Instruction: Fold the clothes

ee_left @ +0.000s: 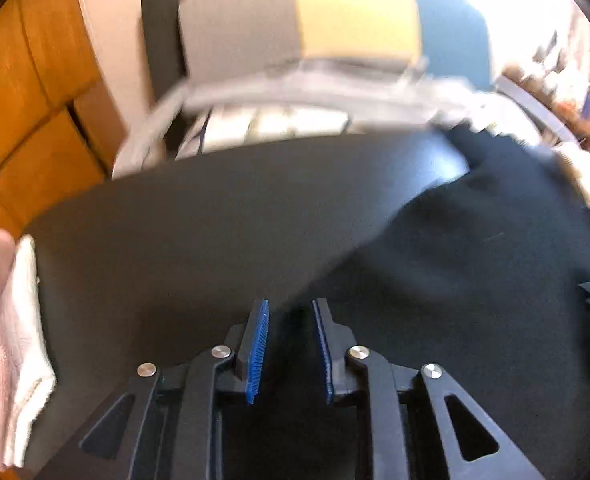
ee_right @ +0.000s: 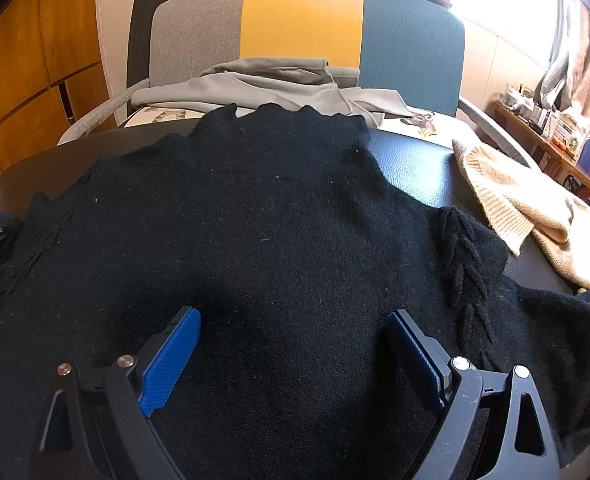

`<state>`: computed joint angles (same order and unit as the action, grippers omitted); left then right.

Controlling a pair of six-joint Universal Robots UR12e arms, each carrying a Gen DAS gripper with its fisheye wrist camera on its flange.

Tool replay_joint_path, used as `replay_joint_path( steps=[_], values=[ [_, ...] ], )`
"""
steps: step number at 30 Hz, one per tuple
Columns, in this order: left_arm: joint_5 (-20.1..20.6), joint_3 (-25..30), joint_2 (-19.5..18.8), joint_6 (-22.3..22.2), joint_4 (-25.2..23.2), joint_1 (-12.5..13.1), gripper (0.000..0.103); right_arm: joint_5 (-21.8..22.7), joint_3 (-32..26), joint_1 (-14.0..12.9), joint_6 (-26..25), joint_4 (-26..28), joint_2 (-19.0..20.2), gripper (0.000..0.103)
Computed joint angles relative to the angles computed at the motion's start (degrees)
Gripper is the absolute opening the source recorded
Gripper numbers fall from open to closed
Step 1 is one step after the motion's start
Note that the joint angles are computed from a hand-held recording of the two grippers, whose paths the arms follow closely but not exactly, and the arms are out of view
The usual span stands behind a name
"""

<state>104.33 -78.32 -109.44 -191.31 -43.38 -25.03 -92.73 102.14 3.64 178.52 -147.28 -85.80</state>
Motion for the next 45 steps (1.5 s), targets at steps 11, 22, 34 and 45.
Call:
replay_joint_path(
  steps=[11,22,34,45],
  values=[
    [-10.3,-1.9,-1.6,1.5,5.2,-4.9,0.025,6.0,7.9,-7.8,4.9,-6.3,-10.2,0.089],
    [-10.4,-4.1,0.1,-0.6,6.3,-4.3,0.027,-4.0,10.7,-22.6,-3.6,-6.1,-13.6,0.089],
    [-10.9,-4.5,0.1,-1.2,7.4,-4.2,0.027,4.6,7.4,-30.5,3.0,4.8,-12.7,0.008],
    [-10.3,-4.3,-0.2,-1.2,7.4,-4.4,0.027,12.7,6.4,-41.3,9.2,5.7,-19.0,0.004]
  ],
)
